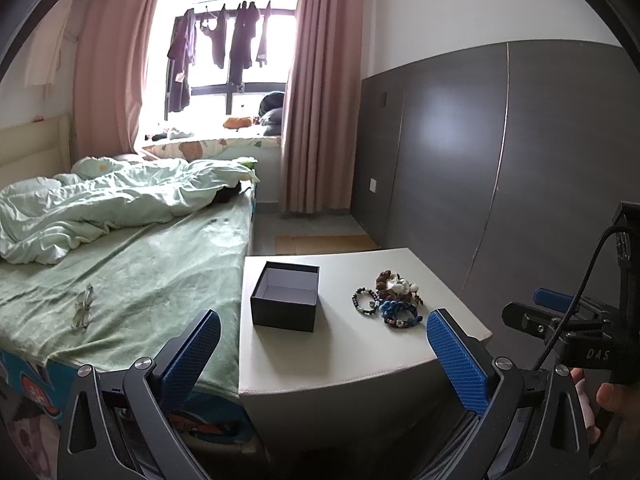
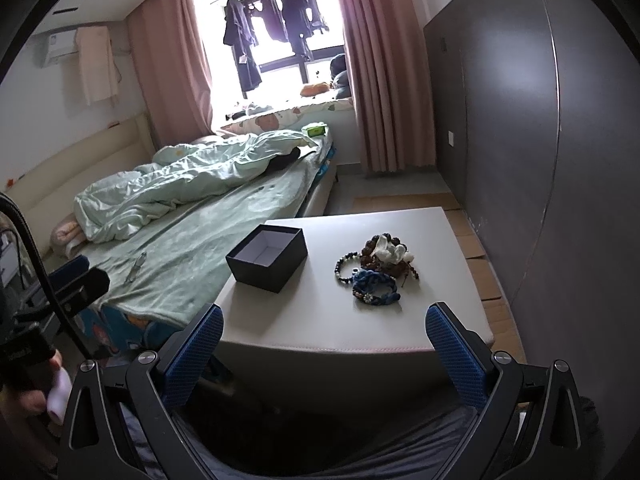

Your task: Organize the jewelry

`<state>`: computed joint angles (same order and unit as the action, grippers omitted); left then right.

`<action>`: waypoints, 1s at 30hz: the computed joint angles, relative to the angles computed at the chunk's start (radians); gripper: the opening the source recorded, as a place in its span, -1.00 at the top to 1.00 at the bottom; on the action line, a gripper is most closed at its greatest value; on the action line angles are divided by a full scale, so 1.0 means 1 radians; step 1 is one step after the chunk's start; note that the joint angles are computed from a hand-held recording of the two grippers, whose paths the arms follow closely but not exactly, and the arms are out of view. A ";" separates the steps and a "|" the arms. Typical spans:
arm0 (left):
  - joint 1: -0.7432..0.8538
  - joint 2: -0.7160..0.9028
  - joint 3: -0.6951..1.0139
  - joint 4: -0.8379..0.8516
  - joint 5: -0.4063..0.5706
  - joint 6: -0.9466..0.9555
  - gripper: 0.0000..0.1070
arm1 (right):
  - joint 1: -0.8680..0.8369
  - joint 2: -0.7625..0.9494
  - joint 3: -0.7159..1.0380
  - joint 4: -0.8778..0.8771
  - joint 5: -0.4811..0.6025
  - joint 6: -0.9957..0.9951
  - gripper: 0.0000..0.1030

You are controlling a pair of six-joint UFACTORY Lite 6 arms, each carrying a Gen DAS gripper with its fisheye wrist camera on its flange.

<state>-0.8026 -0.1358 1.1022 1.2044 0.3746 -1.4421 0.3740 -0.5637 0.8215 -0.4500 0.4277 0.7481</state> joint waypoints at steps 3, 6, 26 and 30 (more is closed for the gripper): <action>0.008 0.015 0.014 -0.028 -0.009 0.033 -0.93 | -0.005 0.007 -0.001 0.008 -0.005 -0.001 -0.97; 0.022 0.034 0.028 -0.040 -0.024 0.049 -0.93 | -0.004 0.013 -0.002 0.023 -0.008 -0.006 -0.97; 0.160 0.438 0.390 -0.983 -0.165 1.000 -0.78 | -0.304 0.271 0.015 0.891 -0.131 -0.891 -0.35; 0.178 0.572 0.526 -1.229 -0.128 1.243 -0.63 | -0.363 0.360 0.033 1.104 -0.126 -1.119 -0.29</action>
